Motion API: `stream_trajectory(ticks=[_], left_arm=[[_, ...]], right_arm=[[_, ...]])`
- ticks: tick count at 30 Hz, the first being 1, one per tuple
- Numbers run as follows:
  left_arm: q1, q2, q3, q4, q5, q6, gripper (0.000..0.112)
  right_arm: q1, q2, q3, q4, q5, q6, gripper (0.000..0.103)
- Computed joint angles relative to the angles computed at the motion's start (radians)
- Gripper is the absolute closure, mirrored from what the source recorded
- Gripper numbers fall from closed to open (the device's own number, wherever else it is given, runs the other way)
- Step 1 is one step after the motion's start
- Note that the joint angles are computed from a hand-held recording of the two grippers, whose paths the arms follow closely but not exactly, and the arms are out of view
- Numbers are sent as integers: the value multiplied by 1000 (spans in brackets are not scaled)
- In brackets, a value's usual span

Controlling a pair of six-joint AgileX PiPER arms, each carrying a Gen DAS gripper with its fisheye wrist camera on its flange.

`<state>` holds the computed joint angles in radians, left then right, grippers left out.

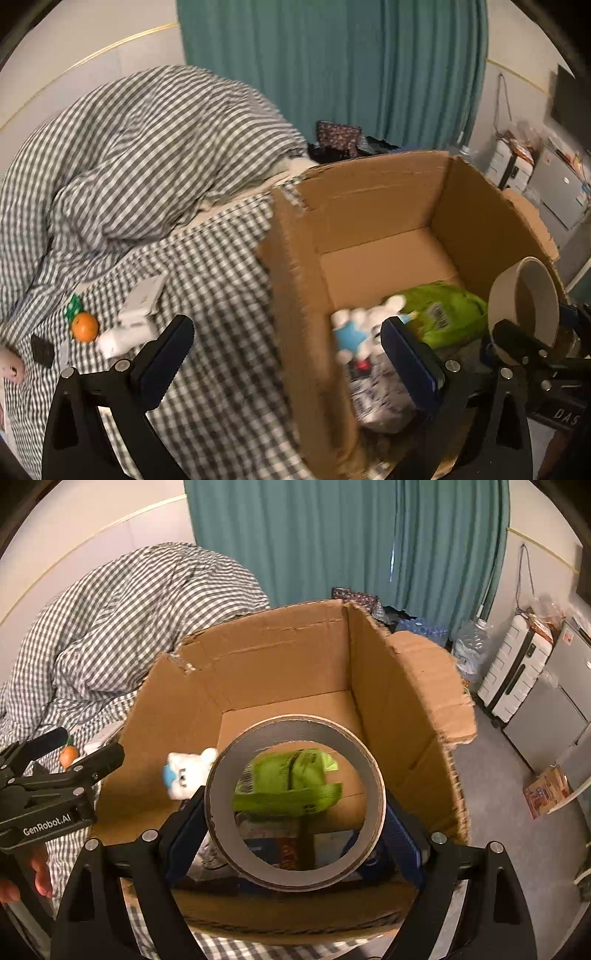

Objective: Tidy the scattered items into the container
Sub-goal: 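Open both tools to drop the plush toy and tape roll into the box, then withdraw both tools from the box back over the bed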

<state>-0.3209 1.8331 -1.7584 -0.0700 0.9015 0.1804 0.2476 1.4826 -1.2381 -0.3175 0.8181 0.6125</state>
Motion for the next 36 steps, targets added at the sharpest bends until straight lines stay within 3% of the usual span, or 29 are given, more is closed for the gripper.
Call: stream_trajectory(ticks=[6, 9, 12, 22, 29, 36], left_arm=[[80, -48, 42, -63, 10, 57, 9], [109, -66, 59, -91, 13, 85, 9], [133, -83, 80, -117, 17, 114, 9], [262, -110, 135, -158, 11, 182, 9], [537, -93, 179, -182, -23, 341, 9], [850, 26, 82, -228, 3, 426, 9]], right_arm=[[74, 0, -25, -49, 46, 57, 16], [129, 29, -57, -140, 108, 116, 8], [184, 60, -83, -217, 177, 165, 7], [262, 81, -115, -194, 188, 189, 7], [399, 160, -238, -199, 214, 225, 7], [542, 389, -510, -157, 223, 205, 7]])
